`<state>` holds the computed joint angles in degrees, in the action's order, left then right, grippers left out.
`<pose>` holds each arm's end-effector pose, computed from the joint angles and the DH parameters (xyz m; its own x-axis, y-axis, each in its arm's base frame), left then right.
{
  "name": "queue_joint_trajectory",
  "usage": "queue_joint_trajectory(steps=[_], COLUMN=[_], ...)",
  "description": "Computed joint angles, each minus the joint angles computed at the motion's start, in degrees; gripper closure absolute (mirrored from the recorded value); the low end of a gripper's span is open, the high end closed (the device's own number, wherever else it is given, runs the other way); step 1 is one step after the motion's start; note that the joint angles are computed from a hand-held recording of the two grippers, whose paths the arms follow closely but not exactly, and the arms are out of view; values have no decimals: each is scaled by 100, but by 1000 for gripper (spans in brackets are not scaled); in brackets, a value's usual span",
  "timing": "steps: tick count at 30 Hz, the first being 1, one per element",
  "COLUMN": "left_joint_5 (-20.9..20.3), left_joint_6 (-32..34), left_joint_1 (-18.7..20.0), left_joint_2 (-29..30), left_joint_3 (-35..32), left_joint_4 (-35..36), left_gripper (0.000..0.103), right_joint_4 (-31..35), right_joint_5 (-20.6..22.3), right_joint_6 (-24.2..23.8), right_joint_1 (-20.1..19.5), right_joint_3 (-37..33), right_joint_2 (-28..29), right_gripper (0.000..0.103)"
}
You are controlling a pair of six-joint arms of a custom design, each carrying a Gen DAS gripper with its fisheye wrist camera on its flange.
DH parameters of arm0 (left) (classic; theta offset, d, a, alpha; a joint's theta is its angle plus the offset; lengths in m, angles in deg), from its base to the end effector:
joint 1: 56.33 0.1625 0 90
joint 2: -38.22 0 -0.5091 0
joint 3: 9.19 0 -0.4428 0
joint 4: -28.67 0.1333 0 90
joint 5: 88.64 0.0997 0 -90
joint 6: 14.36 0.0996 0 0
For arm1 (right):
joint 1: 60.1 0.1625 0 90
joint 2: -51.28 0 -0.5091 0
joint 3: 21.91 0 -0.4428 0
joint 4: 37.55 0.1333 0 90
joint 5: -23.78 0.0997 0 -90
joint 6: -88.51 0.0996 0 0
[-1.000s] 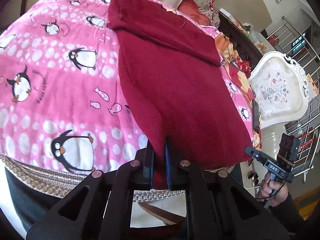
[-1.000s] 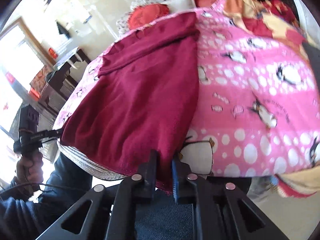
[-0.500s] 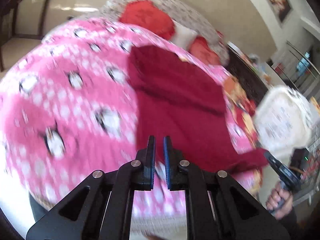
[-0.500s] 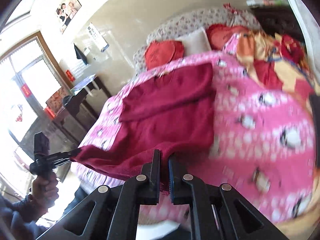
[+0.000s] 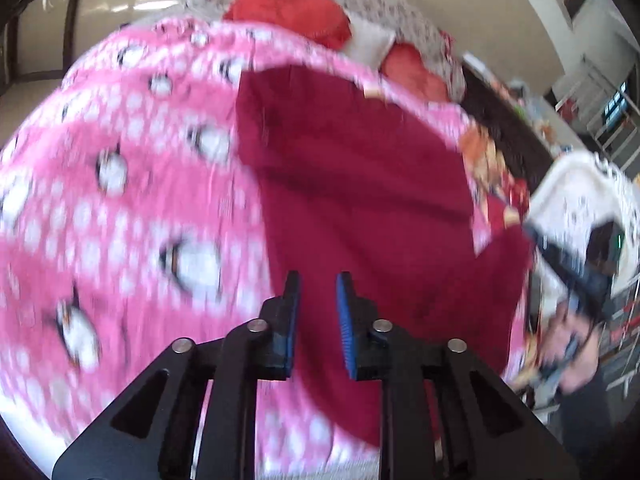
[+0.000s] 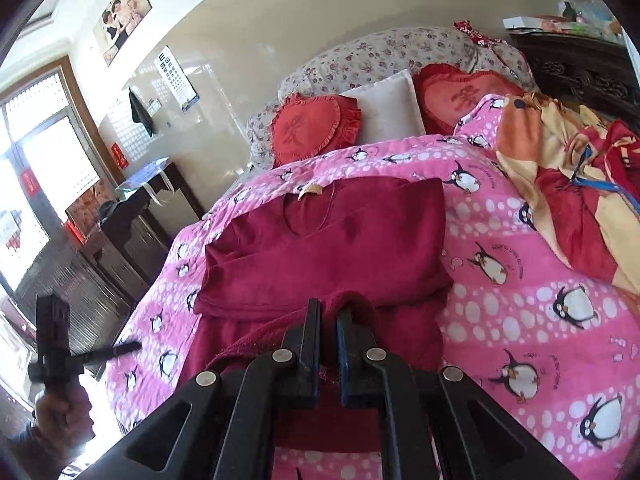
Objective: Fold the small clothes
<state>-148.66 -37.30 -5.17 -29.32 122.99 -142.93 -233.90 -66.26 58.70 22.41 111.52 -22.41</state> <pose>-0.1739 -0.5079 0.1794 -0.9393 0.1053 -0.3265 0.2538 0.8536 -0.4549 0.0660 -0.5200 0.2727 -0.9047 -0.2251 0.3617 -0.4152 0.6560 -0.6303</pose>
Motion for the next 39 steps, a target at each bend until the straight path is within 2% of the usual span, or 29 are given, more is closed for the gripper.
queue_joint_trajectory(steps=[2, 4, 7, 10, 12, 14, 18, 19, 20, 21, 22, 26, 29, 34, 36, 38, 39], left_joint_5=[-66, -463, -1360, -2274, -2743, -3140, -3143, -3023, -2815, -2675, -2513, -1753, -1485, -1156, -997, -1017, -813], left_joint_6=[-179, -429, -809, -1192, -1349, -1427, -1441, -1432, -1398, -1355, -1348, -1065, -688, 6, 286, 503, 630], left_joint_1=[-54, 0, 282, 554, 653, 709, 600, 554, 475, 444, 401, 190, 205, 574, 810, 1019, 1082], left_joint_2=[-111, -216, -197, 30, 223, 437, 589, 595, 550, 493, 458, 336, 279, 540, 832, 1112, 1295], left_joint_3=[251, 495, 682, 778, 805, 768, 753, 731, 736, 746, 745, 619, 336, -840, -1507, -2055, -2336], left_joint_4=[42, 23, -317, -964, -1373, -1631, -1785, -1794, -1765, -1744, -1755, -1728, -1915, -1668, -1300, -904, -785], left_gripper=[79, 70, 69, 69, 63, 63, 63, 69, 89, 95, 97, 98, 98, 98, 98, 98, 98], right_joint_4=[-26, -77, -82, -59, -60, -74, -149, -151, -152, -147, -134, -115, -28, 326, 434, 629, 706], right_joint_5=[53, 47, 36, 12, 1, 11, 25, 21, 11, 20, 23, 26, 86, 102, 53, -23, -138], right_joint_6=[4, 4, 39, 32, 38, 15, -25, -38, -41, -51, -61, -1, 132, 536, 748, 983, 994], right_joint_1=[-73, -124, -145, -149, -149, -143, -133, -143, -140, -152, -165, -164, -131, 2, 46, 95, 138], right_joint_3=[62, 96, 83, 75, 96, 119, 203, 213, 218, 227, 229, 178, -15, -712, -1046, -1502, -1706], right_joint_2=[-30, -39, -33, -37, -56, -72, -119, -132, -136, -148, -157, -133, -50, 329, 532, 815, 955], right_gripper=[97, 97, 97, 97, 97, 97, 97, 97, 97, 97, 97, 97, 97, 97, 97, 97, 97])
